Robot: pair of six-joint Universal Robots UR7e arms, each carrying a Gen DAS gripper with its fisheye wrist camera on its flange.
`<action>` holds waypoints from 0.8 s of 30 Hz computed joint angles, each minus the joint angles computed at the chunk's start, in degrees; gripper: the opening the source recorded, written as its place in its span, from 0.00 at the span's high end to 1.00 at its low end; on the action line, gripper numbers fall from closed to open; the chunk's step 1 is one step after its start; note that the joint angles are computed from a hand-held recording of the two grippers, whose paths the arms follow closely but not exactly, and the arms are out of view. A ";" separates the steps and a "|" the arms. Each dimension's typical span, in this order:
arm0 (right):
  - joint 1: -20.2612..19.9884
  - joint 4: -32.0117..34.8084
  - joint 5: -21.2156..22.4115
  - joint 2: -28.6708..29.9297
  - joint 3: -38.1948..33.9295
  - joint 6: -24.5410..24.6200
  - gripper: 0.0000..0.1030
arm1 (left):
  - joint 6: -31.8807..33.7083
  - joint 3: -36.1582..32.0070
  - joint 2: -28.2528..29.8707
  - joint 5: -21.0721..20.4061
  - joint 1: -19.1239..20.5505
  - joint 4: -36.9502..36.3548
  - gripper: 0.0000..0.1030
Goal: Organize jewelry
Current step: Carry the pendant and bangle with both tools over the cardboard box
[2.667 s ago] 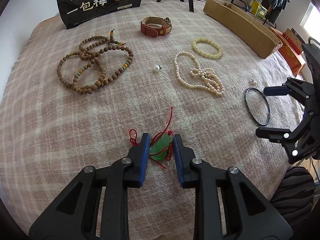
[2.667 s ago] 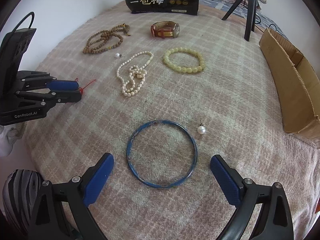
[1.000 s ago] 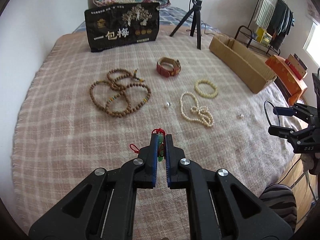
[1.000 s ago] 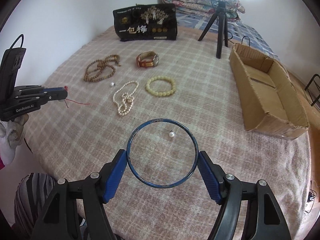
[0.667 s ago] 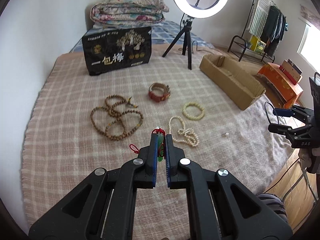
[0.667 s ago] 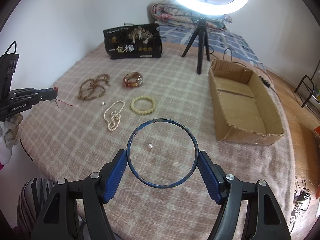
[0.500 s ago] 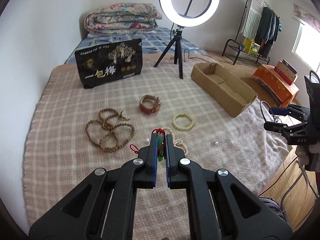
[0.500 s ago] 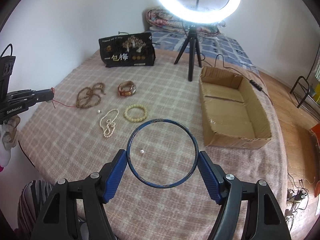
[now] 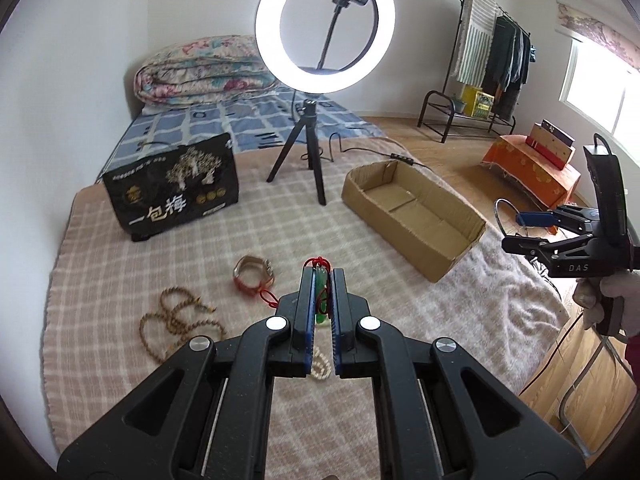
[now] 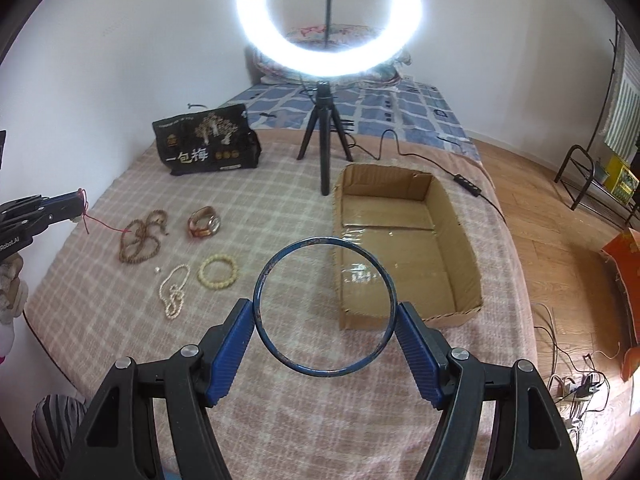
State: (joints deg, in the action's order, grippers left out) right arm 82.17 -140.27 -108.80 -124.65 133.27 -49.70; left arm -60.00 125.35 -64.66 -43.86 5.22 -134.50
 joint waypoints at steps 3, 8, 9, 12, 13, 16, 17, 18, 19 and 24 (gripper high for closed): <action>-0.90 -1.25 0.03 1.56 -1.38 -0.30 0.28 | 4.08 -2.24 2.79 0.05 1.92 -4.00 0.96; -2.45 -3.84 -0.22 4.81 -3.76 -1.15 0.28 | 11.19 -7.28 8.49 -0.35 5.40 -10.32 0.96; -2.77 -4.27 -0.25 5.59 -4.31 -1.27 0.28 | 12.59 -8.43 9.72 -0.59 6.12 -11.57 0.96; -4.01 -5.94 -0.07 7.79 -5.52 -1.79 0.28 | 16.47 -12.50 13.71 -1.22 8.32 -14.49 0.96; -4.44 -6.55 -0.01 8.56 -5.90 -1.96 0.28 | 17.94 -13.96 15.11 -1.34 9.02 -15.38 0.96; -5.57 -7.93 0.19 10.47 -6.79 -2.51 0.28 | 22.00 -17.99 18.93 -2.05 10.83 -18.04 0.96; -5.89 -8.62 0.13 11.22 -7.05 -2.76 0.28 | 23.16 -19.37 20.08 -2.22 11.36 -18.46 0.96; -6.31 -8.99 0.27 11.78 -7.38 -3.06 0.28 | 24.13 -20.67 21.16 -2.32 11.83 -18.72 0.96; -6.62 -9.50 0.30 12.47 -7.66 -3.20 0.28 | 25.04 -22.08 22.35 -2.48 12.31 -18.85 0.96; -7.86 -10.99 0.60 15.65 -9.18 -3.38 0.28 | 28.44 -27.78 27.57 -4.21 14.77 -20.59 0.96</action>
State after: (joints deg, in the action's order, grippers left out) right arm 74.31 -151.25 -108.20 -108.99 124.10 -53.08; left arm -31.56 97.57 -37.08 -48.07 19.99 -155.09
